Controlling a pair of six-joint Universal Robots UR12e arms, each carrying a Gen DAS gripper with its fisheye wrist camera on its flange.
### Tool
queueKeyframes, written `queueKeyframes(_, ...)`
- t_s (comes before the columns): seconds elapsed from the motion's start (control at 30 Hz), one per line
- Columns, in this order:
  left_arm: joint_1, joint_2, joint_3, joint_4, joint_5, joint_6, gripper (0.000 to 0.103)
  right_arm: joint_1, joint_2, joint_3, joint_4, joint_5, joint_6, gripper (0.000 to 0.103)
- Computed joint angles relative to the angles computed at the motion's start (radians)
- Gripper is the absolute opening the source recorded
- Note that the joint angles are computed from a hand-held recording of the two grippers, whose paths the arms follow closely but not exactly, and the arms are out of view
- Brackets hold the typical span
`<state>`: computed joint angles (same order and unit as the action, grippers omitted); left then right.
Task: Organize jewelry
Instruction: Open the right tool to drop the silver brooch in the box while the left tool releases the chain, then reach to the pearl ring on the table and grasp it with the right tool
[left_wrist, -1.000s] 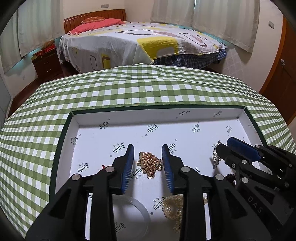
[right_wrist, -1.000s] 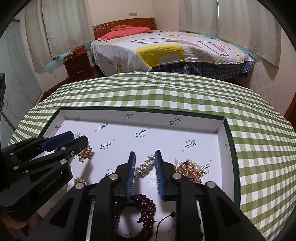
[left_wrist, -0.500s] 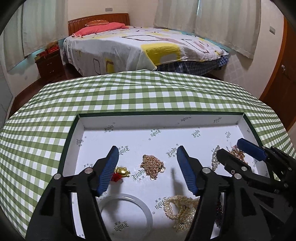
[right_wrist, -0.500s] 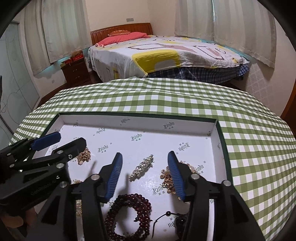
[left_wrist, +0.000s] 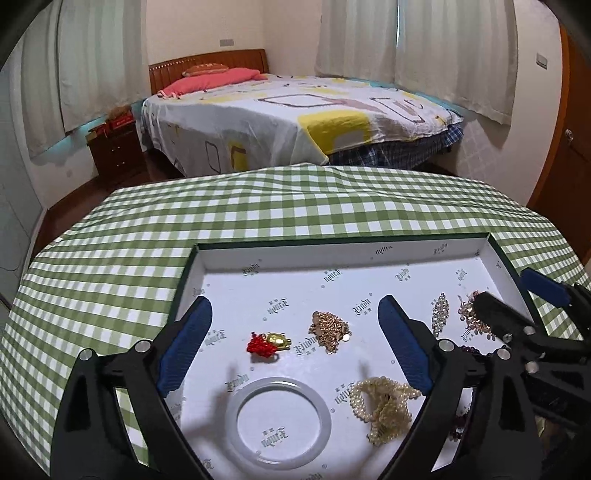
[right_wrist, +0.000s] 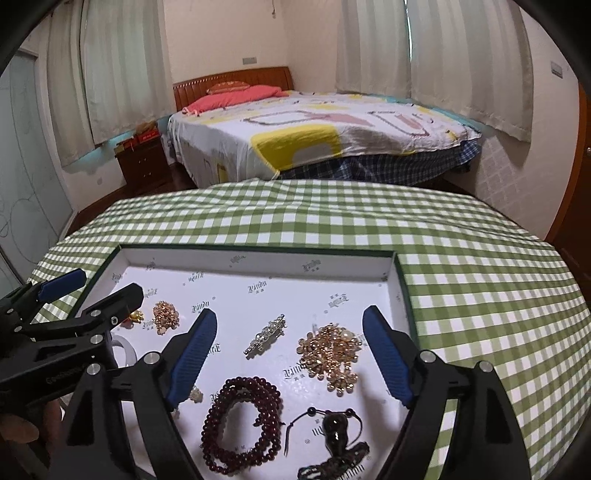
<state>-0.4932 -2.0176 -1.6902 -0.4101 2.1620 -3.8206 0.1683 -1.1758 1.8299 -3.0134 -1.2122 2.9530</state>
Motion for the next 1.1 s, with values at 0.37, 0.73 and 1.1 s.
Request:
queueKeyframes(0.37, -0.045, 0.041, -0.059, 0.086, 0.093, -0.022, 0.09, -0.022, -0.056, 0.081, -0.084, 0.002, 0.008, 0.079)
queueKeyframes(0.73, -0.109, 0.069, -0.12, 0.128, 0.186, -0.062, 0.09, -0.032, -0.101, 0.175, -0.138, -0.001, -0.008, 0.079)
queueKeyframes(1.1, -0.145, 0.098, -0.173, 0.055, 0.197, -0.15, 0.09, -0.033, -0.135, 0.247, -0.154, 0.014, -0.032, 0.079)
